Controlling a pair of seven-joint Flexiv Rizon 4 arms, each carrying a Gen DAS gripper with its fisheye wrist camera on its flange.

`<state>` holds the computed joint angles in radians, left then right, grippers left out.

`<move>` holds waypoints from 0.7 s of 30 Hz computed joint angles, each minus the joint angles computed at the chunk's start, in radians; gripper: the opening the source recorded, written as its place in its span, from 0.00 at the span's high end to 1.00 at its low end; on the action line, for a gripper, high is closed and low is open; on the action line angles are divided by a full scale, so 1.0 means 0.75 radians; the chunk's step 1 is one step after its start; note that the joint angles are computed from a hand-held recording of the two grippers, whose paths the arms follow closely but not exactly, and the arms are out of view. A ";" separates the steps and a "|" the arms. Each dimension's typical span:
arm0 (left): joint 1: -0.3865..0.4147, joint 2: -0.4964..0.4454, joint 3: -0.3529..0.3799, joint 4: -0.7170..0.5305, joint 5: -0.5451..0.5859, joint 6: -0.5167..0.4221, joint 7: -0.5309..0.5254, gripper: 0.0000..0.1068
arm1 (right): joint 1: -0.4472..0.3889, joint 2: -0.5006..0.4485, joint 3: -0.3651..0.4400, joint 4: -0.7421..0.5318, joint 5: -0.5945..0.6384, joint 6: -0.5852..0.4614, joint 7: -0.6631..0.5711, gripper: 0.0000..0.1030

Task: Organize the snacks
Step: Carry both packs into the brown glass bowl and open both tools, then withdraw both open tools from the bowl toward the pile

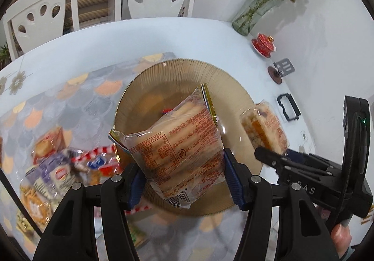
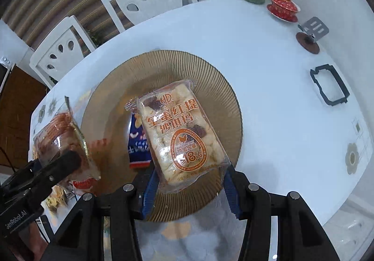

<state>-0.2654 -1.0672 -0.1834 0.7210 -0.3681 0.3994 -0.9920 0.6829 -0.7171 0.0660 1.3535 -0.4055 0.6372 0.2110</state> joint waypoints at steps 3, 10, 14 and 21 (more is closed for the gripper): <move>-0.037 -0.063 0.043 -0.102 0.037 -0.023 -0.083 0.30 | -0.036 -0.024 0.018 -0.007 0.029 0.038 -0.058 0.41; 0.021 -0.049 0.003 -0.039 -0.014 -0.077 -0.137 0.30 | -0.040 -0.021 0.026 0.035 0.072 0.095 -0.094 0.41; 0.059 0.012 0.000 0.076 -0.022 -0.034 -0.107 0.30 | -0.028 -0.028 0.029 0.029 0.081 0.104 -0.094 0.41; 0.144 0.136 0.007 0.273 -0.046 0.079 -0.066 0.30 | 0.022 -0.095 0.021 -0.108 0.066 0.052 -0.128 0.41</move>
<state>-0.1574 -0.9655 -0.1782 0.9254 -0.4025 0.4585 -1.0413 0.6994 -0.7880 0.0817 1.2726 -0.3563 0.6762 0.1154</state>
